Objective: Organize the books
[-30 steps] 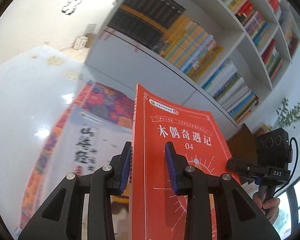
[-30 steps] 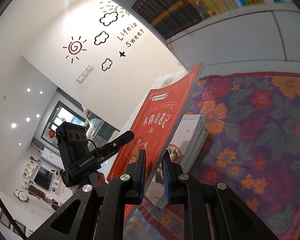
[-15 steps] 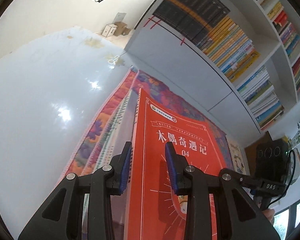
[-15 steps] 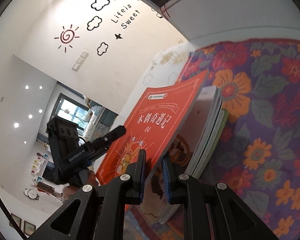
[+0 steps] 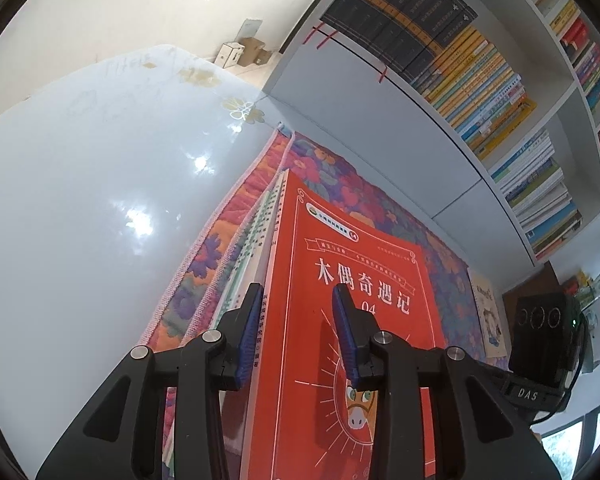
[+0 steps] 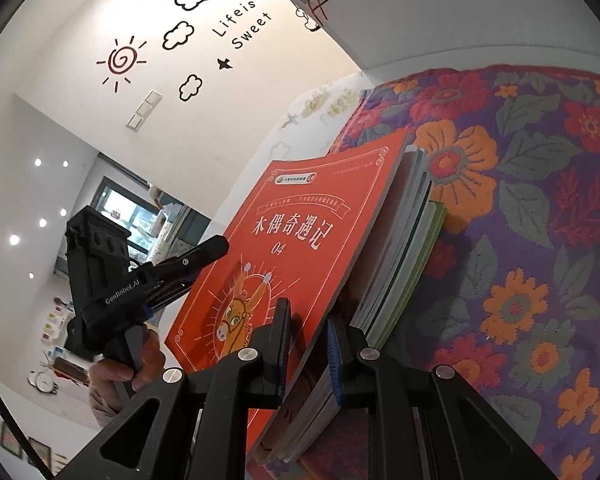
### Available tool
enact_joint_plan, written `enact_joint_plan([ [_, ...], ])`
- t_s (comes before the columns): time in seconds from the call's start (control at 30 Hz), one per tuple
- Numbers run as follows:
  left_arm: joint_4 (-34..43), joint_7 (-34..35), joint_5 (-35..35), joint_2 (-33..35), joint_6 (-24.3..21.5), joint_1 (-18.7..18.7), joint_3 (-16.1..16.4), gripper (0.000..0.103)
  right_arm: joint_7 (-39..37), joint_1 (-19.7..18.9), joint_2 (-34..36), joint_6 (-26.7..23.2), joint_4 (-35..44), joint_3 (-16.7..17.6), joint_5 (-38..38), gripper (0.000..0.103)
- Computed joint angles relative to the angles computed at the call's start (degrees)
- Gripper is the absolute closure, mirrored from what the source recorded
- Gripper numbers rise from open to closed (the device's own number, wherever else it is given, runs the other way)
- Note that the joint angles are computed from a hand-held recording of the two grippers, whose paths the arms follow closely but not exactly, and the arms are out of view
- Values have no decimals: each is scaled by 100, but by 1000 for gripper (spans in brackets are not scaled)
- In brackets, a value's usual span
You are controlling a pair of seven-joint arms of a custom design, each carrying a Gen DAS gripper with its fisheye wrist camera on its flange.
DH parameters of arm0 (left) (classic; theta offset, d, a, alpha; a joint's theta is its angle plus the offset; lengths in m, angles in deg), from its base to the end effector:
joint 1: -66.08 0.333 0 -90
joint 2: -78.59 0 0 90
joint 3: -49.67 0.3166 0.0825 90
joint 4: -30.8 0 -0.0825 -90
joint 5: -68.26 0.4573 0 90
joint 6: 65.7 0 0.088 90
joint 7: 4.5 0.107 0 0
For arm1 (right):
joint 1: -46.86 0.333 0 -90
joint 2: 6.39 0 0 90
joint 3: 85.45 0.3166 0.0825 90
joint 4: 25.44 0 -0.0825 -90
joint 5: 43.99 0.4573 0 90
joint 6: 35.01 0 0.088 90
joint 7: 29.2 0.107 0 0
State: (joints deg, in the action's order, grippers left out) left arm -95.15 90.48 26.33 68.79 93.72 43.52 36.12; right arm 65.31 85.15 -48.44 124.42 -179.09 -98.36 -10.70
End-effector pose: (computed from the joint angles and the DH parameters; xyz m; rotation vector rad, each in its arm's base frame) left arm 0.5055 -0.3375 0.5019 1.8531 -2.1282 1.2762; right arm 0.4132 0.1672 0.5070 -1.4732 1.6438 0.1446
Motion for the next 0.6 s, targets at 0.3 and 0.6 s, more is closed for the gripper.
enact_joint_plan([
  [0.3, -106, -904, 988, -20, 236, 229, -162, 67, 503, -434, 172, 47, 84, 586, -843, 83],
  [0.6, -364, -1298, 1358, -284, 710, 164, -99, 67, 1933, -1540, -103, -1132, 301, 1640, -2608, 60],
])
